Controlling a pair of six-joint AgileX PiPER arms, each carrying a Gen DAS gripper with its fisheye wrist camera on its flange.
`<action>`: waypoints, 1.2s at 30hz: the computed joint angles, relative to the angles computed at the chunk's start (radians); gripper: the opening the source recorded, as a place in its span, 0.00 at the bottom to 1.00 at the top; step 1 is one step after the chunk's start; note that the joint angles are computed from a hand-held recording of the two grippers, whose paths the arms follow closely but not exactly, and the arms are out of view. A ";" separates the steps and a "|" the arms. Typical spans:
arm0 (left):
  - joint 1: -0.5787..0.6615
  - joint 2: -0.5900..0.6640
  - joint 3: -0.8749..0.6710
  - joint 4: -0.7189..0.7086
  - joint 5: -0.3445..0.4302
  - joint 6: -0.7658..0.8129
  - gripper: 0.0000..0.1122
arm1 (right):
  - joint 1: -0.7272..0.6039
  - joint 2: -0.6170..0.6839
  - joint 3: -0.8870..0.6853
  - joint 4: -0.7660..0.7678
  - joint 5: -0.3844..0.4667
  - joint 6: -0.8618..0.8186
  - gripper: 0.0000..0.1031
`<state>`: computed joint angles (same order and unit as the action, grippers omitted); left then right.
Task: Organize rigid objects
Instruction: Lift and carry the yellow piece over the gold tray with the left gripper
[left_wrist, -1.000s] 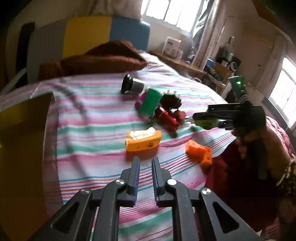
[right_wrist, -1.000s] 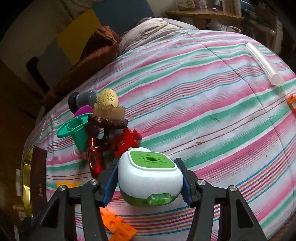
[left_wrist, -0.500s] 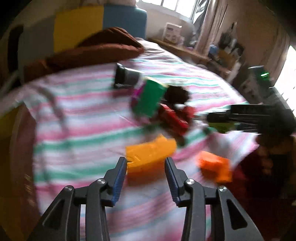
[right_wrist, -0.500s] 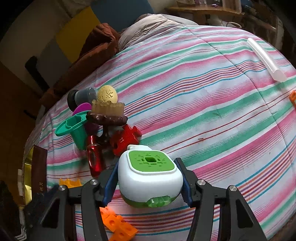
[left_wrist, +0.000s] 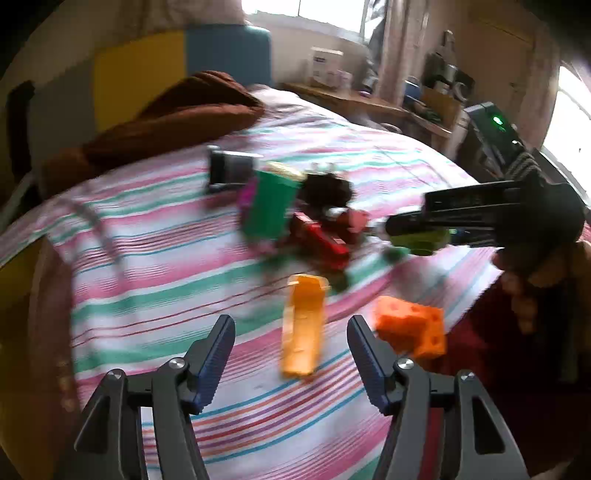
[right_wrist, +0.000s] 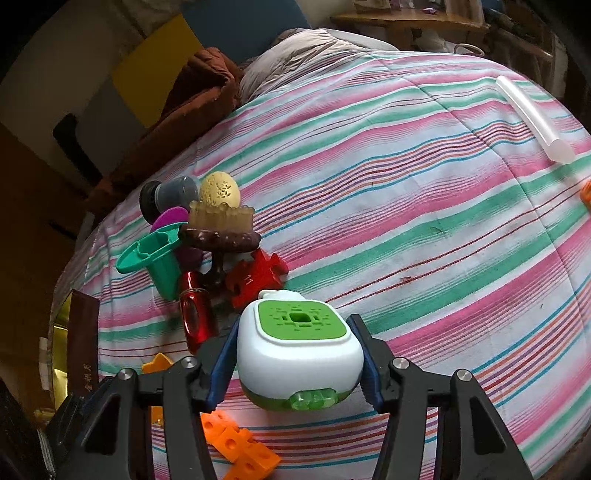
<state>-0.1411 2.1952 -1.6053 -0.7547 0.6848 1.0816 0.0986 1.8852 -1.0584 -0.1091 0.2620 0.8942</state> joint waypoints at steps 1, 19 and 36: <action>-0.016 0.011 -0.015 0.022 0.006 -0.018 0.57 | 0.005 0.001 -0.005 -0.027 0.008 0.021 0.56; 0.017 0.011 0.038 -0.024 -0.023 -0.001 0.23 | 0.097 0.097 -0.164 -0.275 0.266 0.126 0.55; 0.257 -0.070 0.001 -0.173 0.194 0.047 0.23 | 0.089 0.010 -0.064 -0.427 0.168 0.342 0.54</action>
